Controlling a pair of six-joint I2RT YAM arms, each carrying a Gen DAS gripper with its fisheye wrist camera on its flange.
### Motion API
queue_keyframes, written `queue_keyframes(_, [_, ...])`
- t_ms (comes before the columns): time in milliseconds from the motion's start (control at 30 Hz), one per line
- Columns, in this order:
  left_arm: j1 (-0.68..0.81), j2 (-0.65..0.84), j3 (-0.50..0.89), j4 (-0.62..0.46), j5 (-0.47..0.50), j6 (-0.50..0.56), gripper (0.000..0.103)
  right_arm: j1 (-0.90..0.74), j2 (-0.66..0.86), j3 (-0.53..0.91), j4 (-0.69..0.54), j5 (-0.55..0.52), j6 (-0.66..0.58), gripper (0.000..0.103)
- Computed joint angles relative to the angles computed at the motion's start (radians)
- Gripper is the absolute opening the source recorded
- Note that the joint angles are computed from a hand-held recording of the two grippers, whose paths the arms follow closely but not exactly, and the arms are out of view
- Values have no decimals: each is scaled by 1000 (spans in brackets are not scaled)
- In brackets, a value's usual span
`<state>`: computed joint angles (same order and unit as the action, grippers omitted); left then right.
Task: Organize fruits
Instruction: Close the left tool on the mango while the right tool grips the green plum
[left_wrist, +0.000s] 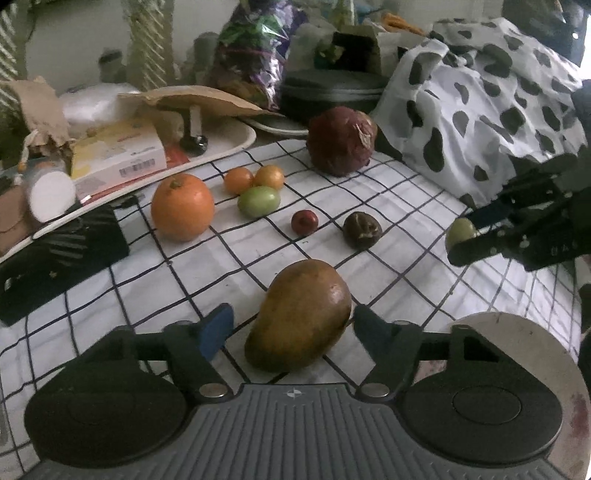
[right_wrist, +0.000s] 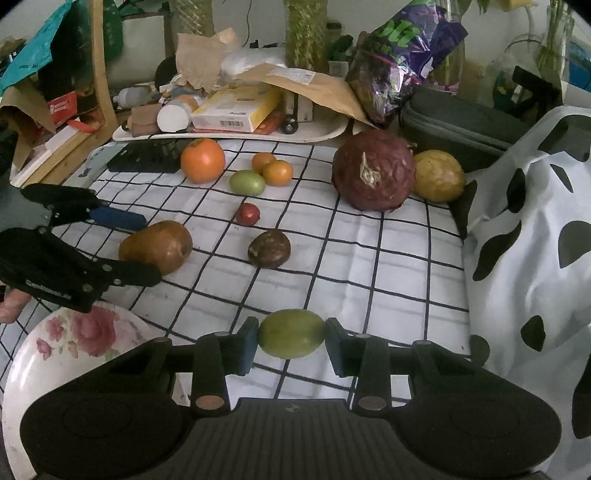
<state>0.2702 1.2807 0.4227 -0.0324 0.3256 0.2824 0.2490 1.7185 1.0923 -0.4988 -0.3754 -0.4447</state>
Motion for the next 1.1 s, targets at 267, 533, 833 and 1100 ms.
queue_keyframes(267, [-16, 51, 12, 31, 12, 43, 55, 9, 9, 14, -1, -8, 20, 40])
queue_keyframes(533, [-31, 7, -16, 41, -7, 63, 51, 25, -29, -22, 45, 2, 22, 40])
queue_keyframes(833, [-7, -198, -68, -24, 9, 40, 50, 37, -107, -88, 85, -9, 35, 40])
queue_keyframes(1100, [-55, -528, -148, -191, -44, -52, 50, 29, -202, -153, 92, -31, 67, 40])
